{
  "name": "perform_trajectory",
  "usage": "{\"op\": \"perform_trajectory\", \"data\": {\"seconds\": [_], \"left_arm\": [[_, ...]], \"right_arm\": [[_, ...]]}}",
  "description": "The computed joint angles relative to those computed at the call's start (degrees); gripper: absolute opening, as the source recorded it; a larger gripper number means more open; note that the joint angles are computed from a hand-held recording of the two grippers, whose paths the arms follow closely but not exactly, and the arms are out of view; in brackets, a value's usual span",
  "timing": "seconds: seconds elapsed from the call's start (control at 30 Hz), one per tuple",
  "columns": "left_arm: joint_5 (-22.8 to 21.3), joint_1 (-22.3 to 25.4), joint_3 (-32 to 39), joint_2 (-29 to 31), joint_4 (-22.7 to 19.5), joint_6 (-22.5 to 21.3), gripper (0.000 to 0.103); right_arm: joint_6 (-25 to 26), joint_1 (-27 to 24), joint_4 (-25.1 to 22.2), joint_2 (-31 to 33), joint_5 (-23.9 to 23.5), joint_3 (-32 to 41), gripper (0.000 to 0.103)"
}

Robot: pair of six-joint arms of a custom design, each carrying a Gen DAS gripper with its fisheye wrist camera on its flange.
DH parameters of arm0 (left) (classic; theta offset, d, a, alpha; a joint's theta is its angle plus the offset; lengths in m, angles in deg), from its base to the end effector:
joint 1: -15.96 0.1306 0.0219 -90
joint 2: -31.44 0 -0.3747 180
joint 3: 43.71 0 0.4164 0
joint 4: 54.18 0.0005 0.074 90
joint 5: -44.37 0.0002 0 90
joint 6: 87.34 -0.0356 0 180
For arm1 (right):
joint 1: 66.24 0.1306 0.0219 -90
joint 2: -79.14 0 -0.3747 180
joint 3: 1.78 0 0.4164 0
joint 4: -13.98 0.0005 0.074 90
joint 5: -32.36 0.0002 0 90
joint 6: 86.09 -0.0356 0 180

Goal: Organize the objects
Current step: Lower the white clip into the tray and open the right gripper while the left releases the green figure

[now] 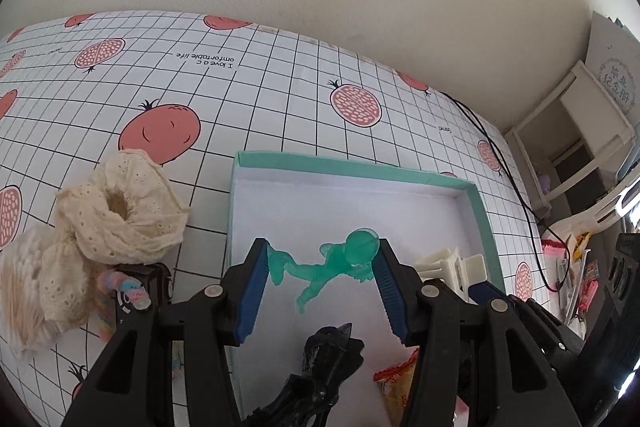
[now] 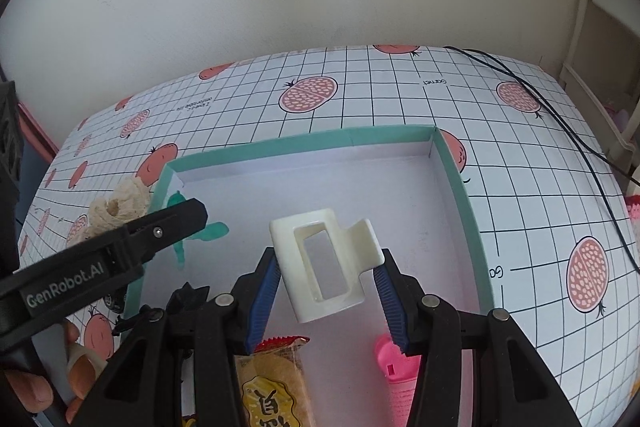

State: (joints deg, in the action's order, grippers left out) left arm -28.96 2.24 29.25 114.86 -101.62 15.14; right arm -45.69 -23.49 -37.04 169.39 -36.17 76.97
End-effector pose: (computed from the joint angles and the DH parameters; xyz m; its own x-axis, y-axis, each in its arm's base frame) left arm 0.4305 -0.1161 0.3356 -0.8846 0.0029 -0.4663 0.1886 0.9168 -0.3521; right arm 0.3623 0.3165 0.3271 -0.8088 0.2174 -0.5464 0.1671 0.9758 0.1409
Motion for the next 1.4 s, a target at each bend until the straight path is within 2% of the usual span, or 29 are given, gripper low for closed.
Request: {"op": "perform_trajectory", "data": {"seconds": [0.57,0.7,0.87,1.0,1.23,1.33,1.4], "left_arm": [[1.5,-0.5,1.0,0.9,-2.4,-1.7,0.055],[2.3,0.0,1.3,0.9,-3.1,-2.3,0.059],[2.6,0.5,1.9,0.3,-3.6,-1.9,0.059],[0.6,0.5,2.5,-0.6,-3.7,-2.3,0.059],[-5.6,0.0,3.3,-0.9,-5.1,-3.5,0.060],[-8.2,0.0,3.4,-0.4,-5.9,-3.8,0.061],[-10.7,0.0,3.3,-0.3,-6.1,-3.6,0.064]], "right_arm": [[0.4,0.1,-1.8,0.8,-0.6,1.0,0.051],[0.7,0.2,-2.2,0.9,-0.5,1.4,0.054],[0.7,0.2,-2.1,0.1,0.5,1.6,0.054],[0.7,0.3,-1.9,-0.5,0.8,1.8,0.054],[0.2,0.4,-3.2,0.1,1.3,2.3,0.054],[-0.3,0.2,-3.2,-0.1,1.3,2.0,0.061],[-0.4,0.1,-3.2,0.0,1.1,1.9,0.062]]}}
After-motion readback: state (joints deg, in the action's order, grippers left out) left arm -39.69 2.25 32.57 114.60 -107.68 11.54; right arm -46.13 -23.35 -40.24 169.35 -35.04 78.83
